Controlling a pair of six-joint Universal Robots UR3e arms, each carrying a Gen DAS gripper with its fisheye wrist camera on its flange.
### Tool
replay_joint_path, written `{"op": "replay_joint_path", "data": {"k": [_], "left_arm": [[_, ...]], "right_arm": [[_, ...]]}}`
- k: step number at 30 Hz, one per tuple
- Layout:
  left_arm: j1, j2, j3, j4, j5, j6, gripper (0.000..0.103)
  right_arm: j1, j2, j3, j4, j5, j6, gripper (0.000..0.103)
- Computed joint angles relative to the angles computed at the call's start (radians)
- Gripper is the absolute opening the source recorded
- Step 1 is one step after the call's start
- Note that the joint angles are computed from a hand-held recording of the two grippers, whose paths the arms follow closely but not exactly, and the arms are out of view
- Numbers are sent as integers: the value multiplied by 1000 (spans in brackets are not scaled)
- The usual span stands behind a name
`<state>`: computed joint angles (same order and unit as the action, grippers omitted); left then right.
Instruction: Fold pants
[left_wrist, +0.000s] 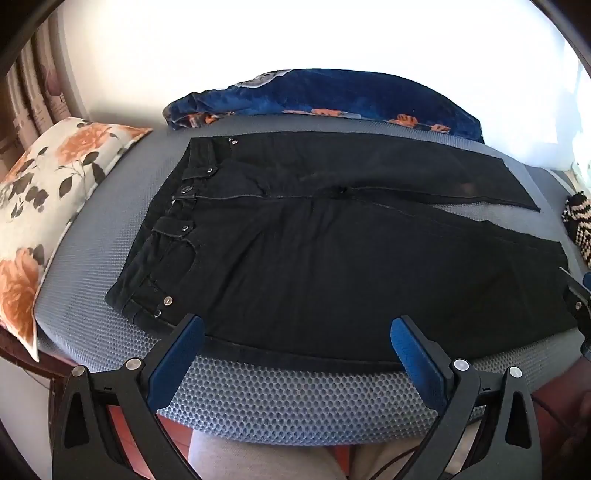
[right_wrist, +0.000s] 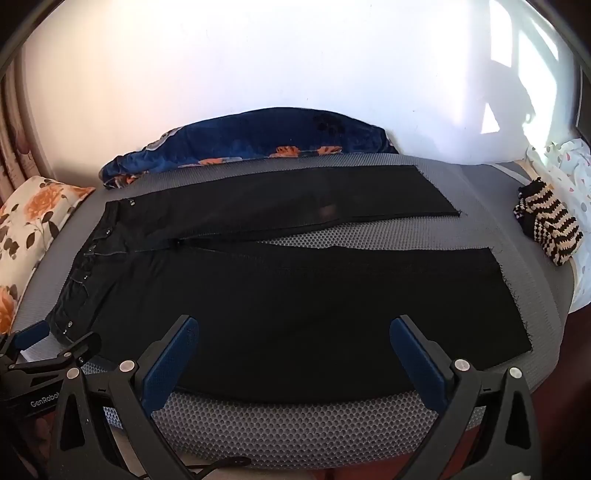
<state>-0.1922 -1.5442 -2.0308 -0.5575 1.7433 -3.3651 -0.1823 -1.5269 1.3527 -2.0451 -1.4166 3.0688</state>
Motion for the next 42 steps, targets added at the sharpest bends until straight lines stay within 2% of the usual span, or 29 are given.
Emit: {"op": "replay_joint_path", "data": {"k": [12, 17, 26, 42], "left_arm": [[6, -28, -3, 33, 1, -11, 101], [33, -26, -7, 15, -42, -25, 101], [36, -8, -14, 13, -64, -18, 101], [-13, -21, 16, -5, -10, -9, 101]], "right_arm": [[12, 28, -16, 15, -11, 6, 103], [19, 33, -17, 18, -19, 5, 103], [22, 39, -25, 30, -19, 12, 103], [29, 45, -26, 40, -43, 7, 103]]}}
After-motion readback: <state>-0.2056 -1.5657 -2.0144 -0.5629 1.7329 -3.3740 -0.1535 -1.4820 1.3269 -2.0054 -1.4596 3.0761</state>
